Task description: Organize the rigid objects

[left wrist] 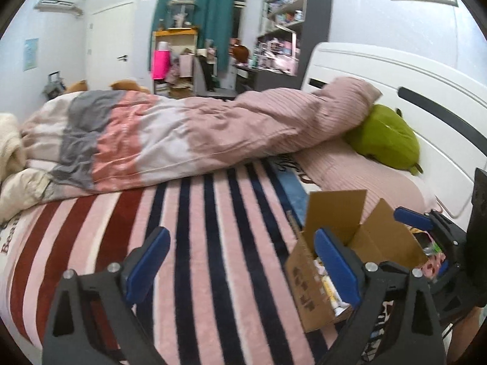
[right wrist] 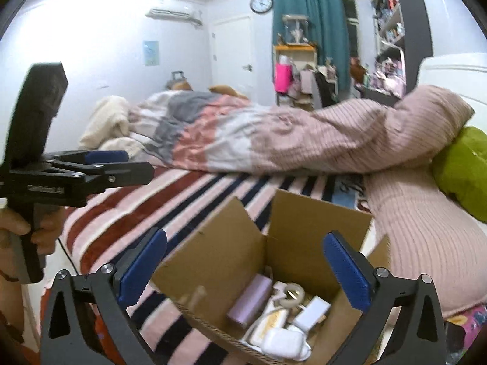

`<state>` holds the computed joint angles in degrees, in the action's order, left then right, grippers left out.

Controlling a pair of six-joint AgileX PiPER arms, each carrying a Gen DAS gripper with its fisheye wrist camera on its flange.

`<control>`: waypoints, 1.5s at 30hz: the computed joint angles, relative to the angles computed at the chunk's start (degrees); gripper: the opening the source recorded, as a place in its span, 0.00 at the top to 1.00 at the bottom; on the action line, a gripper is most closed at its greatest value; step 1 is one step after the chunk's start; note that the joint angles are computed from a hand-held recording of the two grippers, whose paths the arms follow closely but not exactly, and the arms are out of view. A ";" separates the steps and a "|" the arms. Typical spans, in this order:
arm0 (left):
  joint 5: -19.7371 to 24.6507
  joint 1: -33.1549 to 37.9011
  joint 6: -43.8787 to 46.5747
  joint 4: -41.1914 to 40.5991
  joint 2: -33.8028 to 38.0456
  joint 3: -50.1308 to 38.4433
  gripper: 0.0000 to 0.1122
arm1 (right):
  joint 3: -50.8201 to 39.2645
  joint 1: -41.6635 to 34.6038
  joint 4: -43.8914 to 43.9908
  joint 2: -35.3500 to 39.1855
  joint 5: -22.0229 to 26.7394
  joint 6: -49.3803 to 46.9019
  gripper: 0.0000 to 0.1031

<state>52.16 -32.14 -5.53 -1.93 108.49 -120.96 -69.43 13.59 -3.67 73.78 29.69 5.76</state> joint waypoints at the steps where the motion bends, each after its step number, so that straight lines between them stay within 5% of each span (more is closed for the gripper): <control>1: -0.59 0.03 -0.72 0.57 -0.73 1.30 0.16 | 0.23 0.43 -0.03 -0.05 -0.55 -0.05 0.00; 12: -4.86 1.62 -3.81 3.51 -6.16 10.54 0.16 | 0.50 6.69 -12.85 0.05 0.75 12.73 0.00; 45: -5.97 1.24 -6.82 8.53 -10.51 14.92 0.16 | 1.91 9.96 -19.19 -0.79 1.61 21.72 0.00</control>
<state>46.19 -30.90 -12.35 6.60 97.97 -106.04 -67.51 23.54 -22.86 72.99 31.30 27.49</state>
